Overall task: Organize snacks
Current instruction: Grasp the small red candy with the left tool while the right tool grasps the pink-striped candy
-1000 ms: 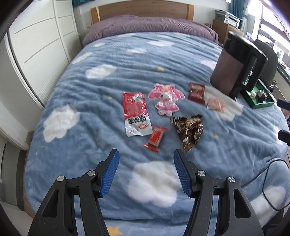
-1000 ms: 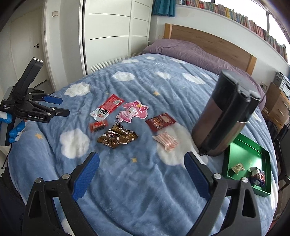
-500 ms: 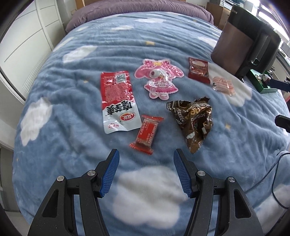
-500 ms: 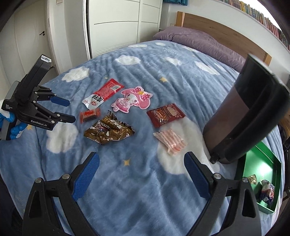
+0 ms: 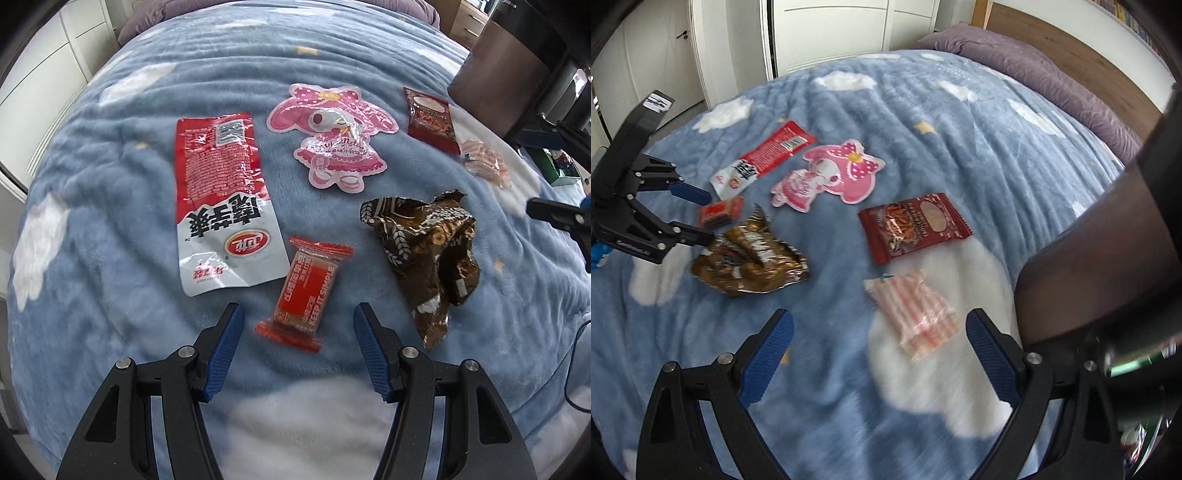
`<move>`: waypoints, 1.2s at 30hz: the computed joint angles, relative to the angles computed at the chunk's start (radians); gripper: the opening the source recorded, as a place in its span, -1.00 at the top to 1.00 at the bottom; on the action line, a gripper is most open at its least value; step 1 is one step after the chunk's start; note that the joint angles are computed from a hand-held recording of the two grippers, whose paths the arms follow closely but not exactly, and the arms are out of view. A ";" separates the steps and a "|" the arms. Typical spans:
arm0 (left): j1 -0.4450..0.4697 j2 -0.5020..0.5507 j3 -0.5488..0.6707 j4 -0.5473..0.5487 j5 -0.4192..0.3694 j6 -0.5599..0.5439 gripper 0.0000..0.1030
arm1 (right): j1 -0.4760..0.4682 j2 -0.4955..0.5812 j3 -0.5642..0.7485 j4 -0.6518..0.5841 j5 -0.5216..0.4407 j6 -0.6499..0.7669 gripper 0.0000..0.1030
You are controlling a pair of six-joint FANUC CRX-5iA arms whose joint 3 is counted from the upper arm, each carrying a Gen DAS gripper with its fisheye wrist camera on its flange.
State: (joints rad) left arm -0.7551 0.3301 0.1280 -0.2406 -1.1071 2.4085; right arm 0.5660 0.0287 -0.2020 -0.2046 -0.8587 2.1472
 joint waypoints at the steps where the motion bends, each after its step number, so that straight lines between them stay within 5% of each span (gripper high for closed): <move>1: 0.004 0.002 -0.001 0.006 0.005 -0.008 -0.09 | -0.001 0.013 0.008 0.001 0.000 0.007 -1.00; 15: 0.051 0.032 0.008 0.076 0.046 -0.106 -0.05 | 0.000 0.133 0.069 0.027 -0.015 0.053 -0.98; 22: 0.051 0.042 0.022 0.093 0.039 -0.142 0.32 | -0.005 0.150 0.088 0.010 -0.047 0.069 0.26; 27: 0.052 0.048 0.029 0.112 0.040 -0.143 0.60 | -0.008 0.148 0.093 -0.004 -0.066 0.068 0.51; 36: 0.031 0.058 0.053 0.081 0.013 -0.101 0.62 | -0.014 0.119 0.073 -0.025 -0.083 0.051 0.79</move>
